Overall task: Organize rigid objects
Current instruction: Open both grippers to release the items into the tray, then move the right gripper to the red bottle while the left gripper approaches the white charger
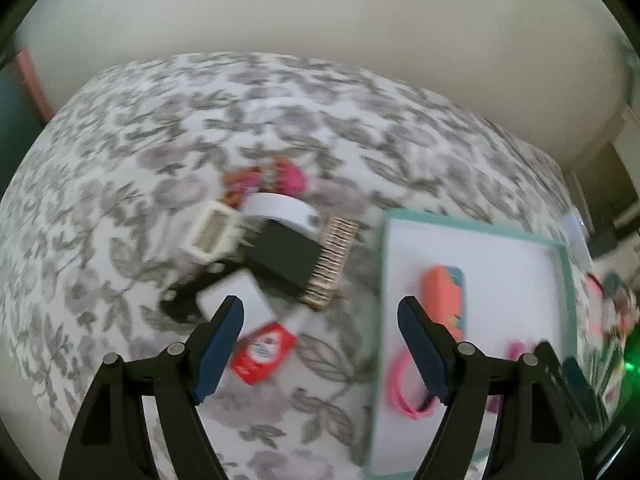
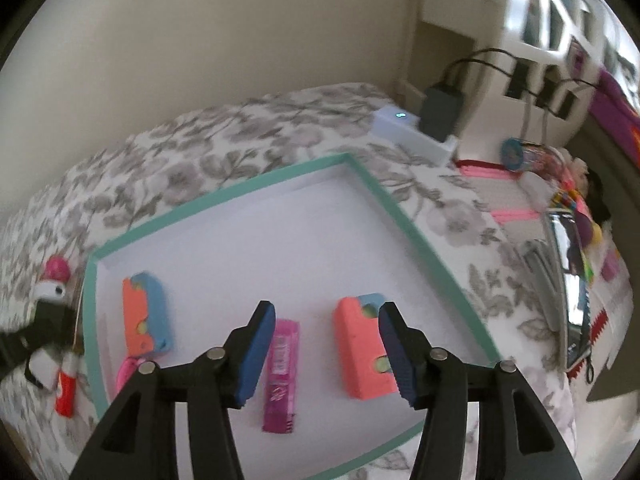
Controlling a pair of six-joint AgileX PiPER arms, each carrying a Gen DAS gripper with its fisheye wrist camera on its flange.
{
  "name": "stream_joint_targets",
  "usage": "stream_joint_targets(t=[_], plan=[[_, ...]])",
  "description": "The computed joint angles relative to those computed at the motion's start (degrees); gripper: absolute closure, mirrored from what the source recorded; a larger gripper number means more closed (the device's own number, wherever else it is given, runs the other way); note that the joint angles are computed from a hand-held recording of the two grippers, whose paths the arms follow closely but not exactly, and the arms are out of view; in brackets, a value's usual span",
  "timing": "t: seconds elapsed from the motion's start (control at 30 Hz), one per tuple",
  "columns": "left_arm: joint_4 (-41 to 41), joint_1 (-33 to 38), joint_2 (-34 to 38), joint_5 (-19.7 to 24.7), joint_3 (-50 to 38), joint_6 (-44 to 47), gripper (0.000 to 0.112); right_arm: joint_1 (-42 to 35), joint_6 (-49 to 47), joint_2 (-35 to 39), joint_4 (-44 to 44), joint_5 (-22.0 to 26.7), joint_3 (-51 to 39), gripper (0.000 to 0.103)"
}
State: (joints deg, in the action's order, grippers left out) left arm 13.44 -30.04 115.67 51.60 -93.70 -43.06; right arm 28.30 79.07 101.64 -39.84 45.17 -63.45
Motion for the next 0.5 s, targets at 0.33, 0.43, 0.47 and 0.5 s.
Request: stream_joint_targets(t=[0.33,0.43,0.47,0.5], plan=[[1.47,5.05,-1.65,-1.59,4.05,-5.39,0.015,2.53,-7.73,2.62,5.81,-6.53,-2.69,0.022],[3.04,5.74,-2.77,-1.77,5.06,-7.47,0.015,3.43,-8.70,3.16,7.00,-7.57,-3.44,0.014],[3.38,5.97,-2.99,-1.71,5.20,-7.72,0.015,3.71,-8.95,3.33,7.00,-7.47,-3.78,0.013],[3.67,6.24,-3.11,-1.61,5.25,-7.74,0.015,4.25,-9.15,3.71,6.79,-7.08,-4.41,0.013]])
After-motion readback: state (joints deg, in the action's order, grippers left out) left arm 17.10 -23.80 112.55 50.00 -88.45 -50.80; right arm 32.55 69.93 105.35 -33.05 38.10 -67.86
